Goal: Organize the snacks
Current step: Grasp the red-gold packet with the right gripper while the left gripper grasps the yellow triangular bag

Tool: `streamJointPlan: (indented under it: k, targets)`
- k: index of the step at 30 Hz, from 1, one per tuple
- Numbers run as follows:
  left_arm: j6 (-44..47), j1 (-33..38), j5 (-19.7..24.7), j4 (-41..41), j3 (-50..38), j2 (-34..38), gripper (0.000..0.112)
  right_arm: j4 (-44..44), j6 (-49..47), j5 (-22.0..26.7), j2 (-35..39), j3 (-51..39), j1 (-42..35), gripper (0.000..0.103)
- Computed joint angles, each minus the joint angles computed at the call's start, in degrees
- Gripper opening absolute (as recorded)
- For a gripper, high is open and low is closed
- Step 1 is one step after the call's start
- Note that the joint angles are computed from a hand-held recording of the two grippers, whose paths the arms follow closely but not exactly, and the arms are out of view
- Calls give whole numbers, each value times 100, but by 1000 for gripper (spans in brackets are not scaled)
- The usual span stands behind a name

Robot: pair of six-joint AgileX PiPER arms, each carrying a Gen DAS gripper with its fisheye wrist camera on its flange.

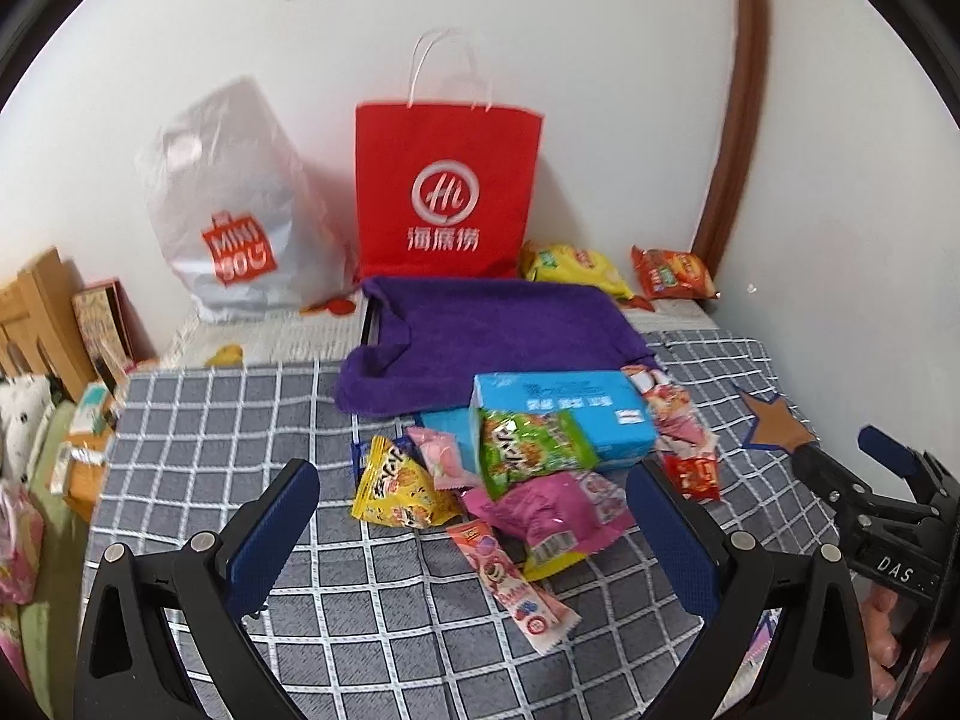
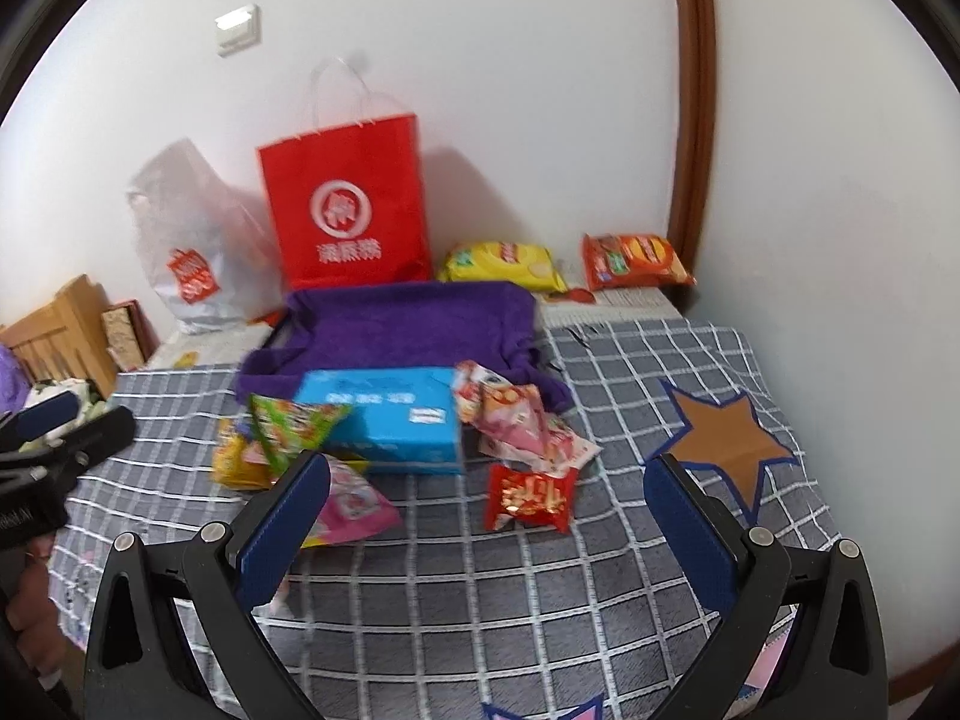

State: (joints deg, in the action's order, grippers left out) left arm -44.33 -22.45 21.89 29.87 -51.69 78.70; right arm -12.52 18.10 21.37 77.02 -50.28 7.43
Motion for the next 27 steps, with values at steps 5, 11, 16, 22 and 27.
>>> streamJointPlan:
  k: [5, 11, 16, 22, 27]
  targets:
    - [748, 504, -410, -722, -98, 693, 97, -528, 367, -347, 709, -16, -299, 99]
    - [1309, 792, -707, -1192, -254, 1317, 97, -162, -123, -744, 1715, -153, -590, 93]
    - [1074, 820, -780, -883, -406, 1661, 97, 300, -537, -889, 2418, -400, -633, 93]
    - [1143, 909, -847, -920, -561, 1860, 97, 1275, -1380, -913, 3085, -823, -677, 93]
    - [1503, 1066, -932, -1246, -555, 1864, 97, 2316, -2268, -880, 3492, -1116, -719, 92]
